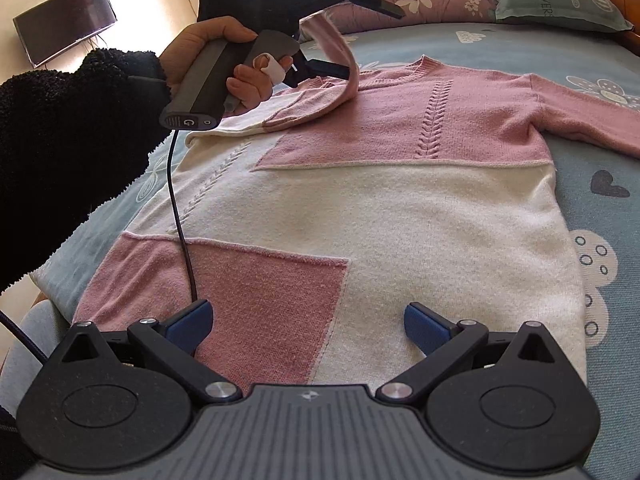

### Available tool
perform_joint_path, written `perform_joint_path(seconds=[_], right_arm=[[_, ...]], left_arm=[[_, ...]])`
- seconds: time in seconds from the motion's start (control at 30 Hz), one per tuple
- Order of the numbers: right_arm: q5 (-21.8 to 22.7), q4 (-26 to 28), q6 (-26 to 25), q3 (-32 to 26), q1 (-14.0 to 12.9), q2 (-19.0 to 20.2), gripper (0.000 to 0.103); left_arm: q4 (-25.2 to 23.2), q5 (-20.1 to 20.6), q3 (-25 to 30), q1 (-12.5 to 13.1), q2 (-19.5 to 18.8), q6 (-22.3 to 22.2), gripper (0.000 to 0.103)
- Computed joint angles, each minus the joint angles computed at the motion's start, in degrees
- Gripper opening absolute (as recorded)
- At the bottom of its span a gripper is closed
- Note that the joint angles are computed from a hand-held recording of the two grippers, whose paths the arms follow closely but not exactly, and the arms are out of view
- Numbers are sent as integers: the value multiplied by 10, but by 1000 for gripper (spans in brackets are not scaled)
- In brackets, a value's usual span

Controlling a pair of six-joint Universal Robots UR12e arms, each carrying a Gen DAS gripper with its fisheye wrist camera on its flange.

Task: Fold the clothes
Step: 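Carry the held sleeve with the left tool across the sweater chest, then lower the sleeve onto the chest and open the left tool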

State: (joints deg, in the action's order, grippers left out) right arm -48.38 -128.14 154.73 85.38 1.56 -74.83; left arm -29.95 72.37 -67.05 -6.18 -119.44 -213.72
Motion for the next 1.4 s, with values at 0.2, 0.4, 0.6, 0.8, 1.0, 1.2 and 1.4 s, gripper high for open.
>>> perform_joint_path(seconds=[0.2,0.4,0.6,0.8,1.0,1.2,1.4], right_arm=[[9,-2,0,3,-2,0,103],[6,-11,3,6,-1,-1,103],[8,-9,16,4,-2,1,103],[-8,-16,12,5,3,-1,103],[-28,-20,10,5,8,-2,103],[-45,-19,9,3,13,-3,103],[-77,-31,21,4,22,-5,103]], left_arm=[[-31,-20,8,-6,0,55,102],[-5,33,-20,6,21,5,102],[-35,108,-61,20,61,-27,102],[-64,155,-119,42,110,-61,102],[-78,157,-167,60,136,-114,102],[-36,152,-183,63,141,-130,102],[-34,145,-166,68,134,-103,102]])
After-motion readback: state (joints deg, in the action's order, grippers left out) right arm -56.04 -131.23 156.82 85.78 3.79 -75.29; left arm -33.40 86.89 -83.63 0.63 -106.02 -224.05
